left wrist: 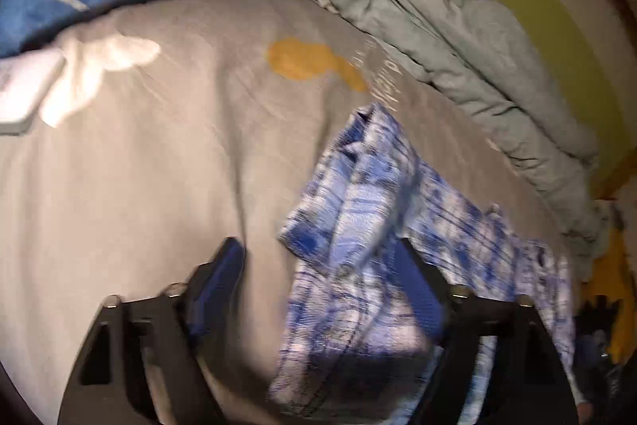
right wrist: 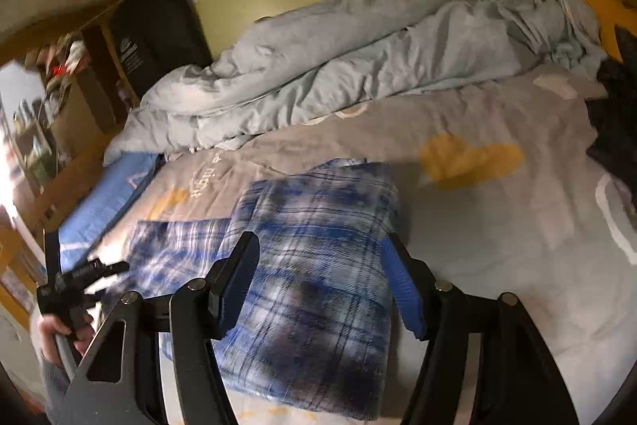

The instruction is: Fold large clothes

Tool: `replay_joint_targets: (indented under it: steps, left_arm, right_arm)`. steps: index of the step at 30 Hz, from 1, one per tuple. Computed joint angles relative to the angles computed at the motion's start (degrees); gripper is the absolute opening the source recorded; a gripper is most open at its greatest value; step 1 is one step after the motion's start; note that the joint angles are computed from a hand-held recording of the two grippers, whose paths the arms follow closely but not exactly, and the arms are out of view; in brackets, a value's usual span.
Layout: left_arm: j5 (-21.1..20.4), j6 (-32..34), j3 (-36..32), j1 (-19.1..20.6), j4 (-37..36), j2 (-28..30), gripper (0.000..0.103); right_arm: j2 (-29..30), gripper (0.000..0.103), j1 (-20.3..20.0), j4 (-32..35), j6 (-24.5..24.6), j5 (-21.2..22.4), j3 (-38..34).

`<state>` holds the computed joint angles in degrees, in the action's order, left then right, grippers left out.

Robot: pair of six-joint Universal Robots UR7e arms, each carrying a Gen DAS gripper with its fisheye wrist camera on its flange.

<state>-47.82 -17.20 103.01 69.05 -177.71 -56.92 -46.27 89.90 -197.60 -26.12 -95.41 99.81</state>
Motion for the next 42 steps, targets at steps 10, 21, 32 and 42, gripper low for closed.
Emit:
replay_joint_targets:
  steps: [10,21,32,42]
  left_arm:
    - [-6.2,0.5,-1.2,1.9,-0.5,1.4,0.041]
    - [-4.7,2.2,0.3,0.3,-6.5,1.5,0.013]
    - [1.4,9.9,0.3,-8.1,-10.8,2.6,0.01]
    - [-0.4,14.2,-10.0,-17.7,-4.4,12.6,0.01]
  right_arm:
    - [3.9,0.016,3.8,16.5,-10.4,-1.2,-1.8]
    - [3.7,0.031,5.9,6.5,-19.2,-6.8,2.8]
    - [-0.7,0.046,1.1,3.2,-5.4,2.7,2.3]
    - [0.1,0.048,-0.1,-1.8,2.9,-13.6,-3.0]
